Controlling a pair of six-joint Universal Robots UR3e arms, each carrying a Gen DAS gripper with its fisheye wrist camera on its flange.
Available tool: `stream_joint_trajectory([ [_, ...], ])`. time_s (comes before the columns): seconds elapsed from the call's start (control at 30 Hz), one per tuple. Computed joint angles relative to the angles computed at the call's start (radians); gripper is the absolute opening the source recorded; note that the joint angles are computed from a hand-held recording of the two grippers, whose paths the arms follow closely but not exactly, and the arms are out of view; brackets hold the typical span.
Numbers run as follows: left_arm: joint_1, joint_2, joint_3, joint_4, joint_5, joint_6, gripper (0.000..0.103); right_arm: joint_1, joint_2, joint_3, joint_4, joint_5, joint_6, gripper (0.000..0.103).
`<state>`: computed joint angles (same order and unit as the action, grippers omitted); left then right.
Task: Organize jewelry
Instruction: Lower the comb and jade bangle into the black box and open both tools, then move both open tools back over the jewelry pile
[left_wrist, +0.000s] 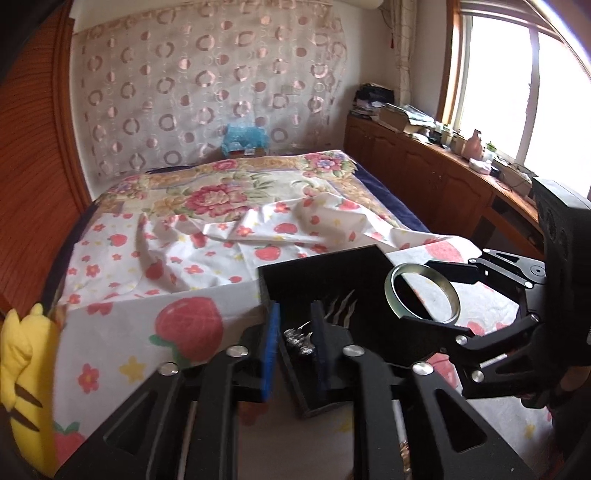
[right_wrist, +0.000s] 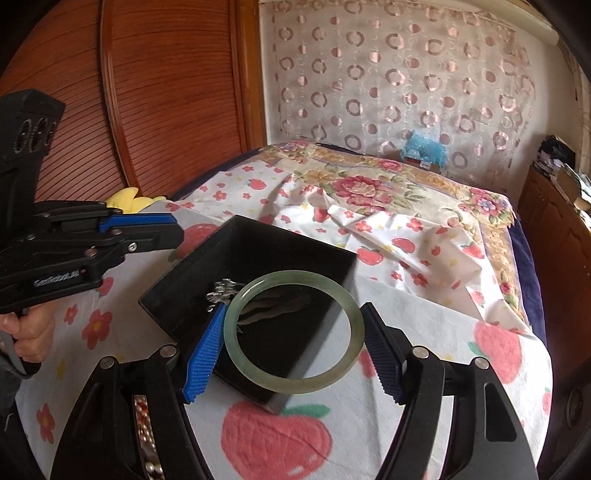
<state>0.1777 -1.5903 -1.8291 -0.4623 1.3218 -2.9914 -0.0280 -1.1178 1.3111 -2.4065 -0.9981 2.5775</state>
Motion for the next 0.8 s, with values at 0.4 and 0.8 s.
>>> stream_joint_trajectory([
  [0.4, 0.081, 0.137, -0.170, 0.004, -0.027, 0.011, 0.023, 0.072, 0.062, -0.075, -0.033, -0.060, 0.010, 0.075],
  [0.8, 0.103, 0.316, -0.332, -0.026, -0.049, 0.037, 0.032, 0.001, -0.153, 0.187, -0.111, -0.012, 0.002, 0.075],
])
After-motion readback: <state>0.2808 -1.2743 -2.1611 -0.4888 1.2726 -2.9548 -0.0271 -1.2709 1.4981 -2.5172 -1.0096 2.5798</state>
